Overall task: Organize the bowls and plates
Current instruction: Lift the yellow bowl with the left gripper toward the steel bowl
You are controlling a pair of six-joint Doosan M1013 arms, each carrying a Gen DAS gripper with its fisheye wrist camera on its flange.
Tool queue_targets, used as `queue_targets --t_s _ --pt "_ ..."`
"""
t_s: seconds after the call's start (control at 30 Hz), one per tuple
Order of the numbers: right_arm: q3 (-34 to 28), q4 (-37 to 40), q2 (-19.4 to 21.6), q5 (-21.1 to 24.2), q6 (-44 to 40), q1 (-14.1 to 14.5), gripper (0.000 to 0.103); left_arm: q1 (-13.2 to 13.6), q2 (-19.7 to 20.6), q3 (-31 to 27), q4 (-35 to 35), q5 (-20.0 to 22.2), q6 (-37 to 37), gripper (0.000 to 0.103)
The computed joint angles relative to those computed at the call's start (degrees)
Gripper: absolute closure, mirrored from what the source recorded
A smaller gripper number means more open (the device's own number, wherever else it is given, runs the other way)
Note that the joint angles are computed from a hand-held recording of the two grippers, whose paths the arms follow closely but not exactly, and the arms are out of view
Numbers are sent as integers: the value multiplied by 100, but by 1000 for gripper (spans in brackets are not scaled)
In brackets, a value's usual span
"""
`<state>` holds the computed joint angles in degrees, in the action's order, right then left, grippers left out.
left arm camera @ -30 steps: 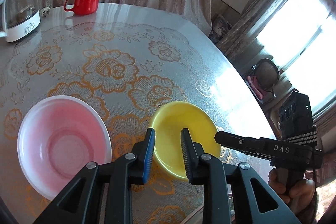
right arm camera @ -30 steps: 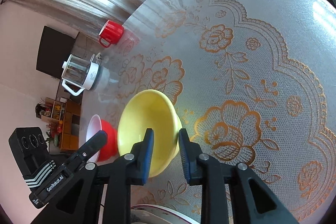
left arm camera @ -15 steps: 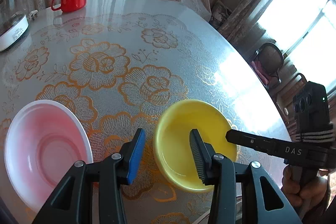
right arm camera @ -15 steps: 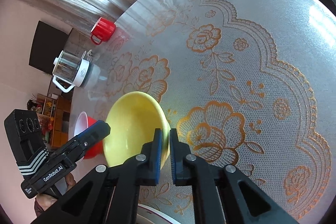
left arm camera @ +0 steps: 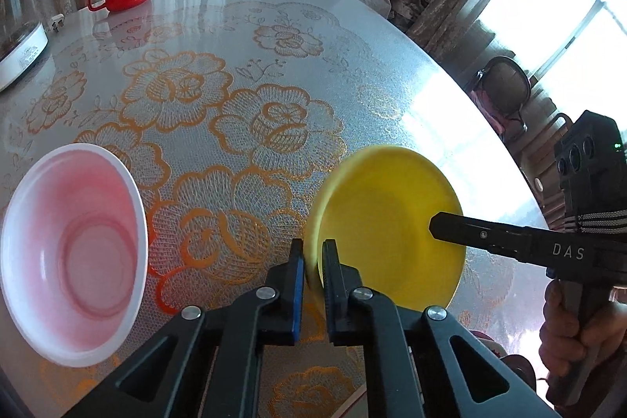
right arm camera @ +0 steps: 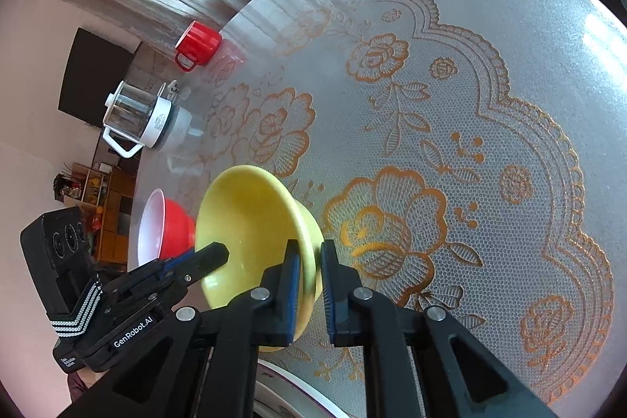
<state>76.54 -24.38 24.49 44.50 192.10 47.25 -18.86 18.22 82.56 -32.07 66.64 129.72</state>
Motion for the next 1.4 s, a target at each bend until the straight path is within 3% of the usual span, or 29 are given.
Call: queue_targets --t_s 0.4,0.8,1.4 --pt "-275 -591 7 231 246 195 93 151 -384 151 -275 -301 28 97" --pt "-699 -1137 52 456 95 501 93 494 -944 606 -863 -504 414 97" --pt "-869 -1277 174 675 64 1055 93 962 -1610 1478 -1296 -274 779 97"
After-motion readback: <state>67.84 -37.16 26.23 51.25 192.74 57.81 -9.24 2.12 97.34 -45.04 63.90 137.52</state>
